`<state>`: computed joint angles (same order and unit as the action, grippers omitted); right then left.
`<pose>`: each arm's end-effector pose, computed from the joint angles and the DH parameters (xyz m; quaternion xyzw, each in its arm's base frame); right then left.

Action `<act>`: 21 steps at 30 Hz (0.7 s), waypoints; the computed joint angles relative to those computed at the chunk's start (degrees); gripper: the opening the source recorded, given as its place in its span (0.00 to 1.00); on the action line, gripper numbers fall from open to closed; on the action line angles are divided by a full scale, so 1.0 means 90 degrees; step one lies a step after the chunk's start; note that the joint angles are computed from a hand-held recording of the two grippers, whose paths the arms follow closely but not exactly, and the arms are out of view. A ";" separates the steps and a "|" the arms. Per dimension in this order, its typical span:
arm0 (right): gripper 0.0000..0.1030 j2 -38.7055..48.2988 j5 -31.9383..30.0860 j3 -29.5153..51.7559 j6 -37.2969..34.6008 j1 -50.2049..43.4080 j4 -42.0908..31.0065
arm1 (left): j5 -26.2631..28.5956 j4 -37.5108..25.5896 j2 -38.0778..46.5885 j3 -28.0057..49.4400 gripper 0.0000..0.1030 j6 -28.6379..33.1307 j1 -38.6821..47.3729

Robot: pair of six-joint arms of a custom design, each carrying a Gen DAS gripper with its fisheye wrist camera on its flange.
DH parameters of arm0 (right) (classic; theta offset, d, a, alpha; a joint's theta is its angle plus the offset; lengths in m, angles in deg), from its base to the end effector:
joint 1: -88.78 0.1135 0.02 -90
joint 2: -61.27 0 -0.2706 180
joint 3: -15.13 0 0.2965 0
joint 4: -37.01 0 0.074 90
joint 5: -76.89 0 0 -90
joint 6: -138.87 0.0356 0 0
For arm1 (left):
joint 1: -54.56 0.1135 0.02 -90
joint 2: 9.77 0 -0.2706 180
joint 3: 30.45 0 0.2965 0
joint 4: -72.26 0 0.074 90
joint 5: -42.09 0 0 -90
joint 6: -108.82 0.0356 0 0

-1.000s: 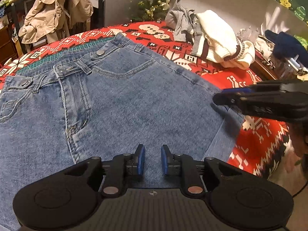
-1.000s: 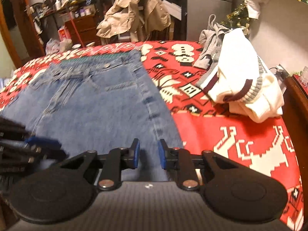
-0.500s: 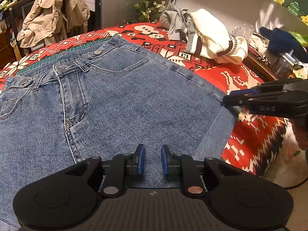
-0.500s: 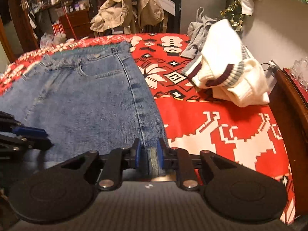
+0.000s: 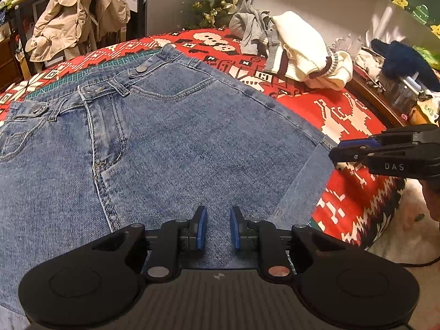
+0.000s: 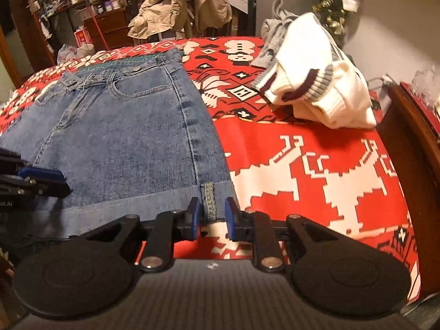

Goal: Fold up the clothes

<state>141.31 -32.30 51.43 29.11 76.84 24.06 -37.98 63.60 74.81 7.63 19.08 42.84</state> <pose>0.2436 -0.0396 0.0851 -0.1121 0.9392 0.0764 0.3155 0.2542 -0.0590 0.0783 0.1250 0.9427 -0.1119 0.2885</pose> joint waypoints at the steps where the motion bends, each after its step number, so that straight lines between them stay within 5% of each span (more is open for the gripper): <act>1: 0.20 -0.0048 -0.0005 0.0005 0.0008 -0.0020 -0.0020 | -0.0012 -0.0040 -0.0027 0.0020 0.18 -0.0039 0.0007; 11: 0.18 -0.0071 -0.0482 0.0978 -0.0519 0.0086 -0.0734 | -0.0160 -0.0153 -0.0012 0.0896 0.13 0.0233 0.0350; 13: 0.11 0.0268 -0.0679 0.1566 -0.0631 0.0216 -0.0872 | -0.0126 -0.0168 0.0296 0.1357 0.10 0.0531 0.0427; 21: 0.09 0.2445 -0.0708 0.3732 -0.0271 0.1091 -0.0486 | 0.0175 0.0033 0.2632 0.3637 0.08 0.1002 0.0659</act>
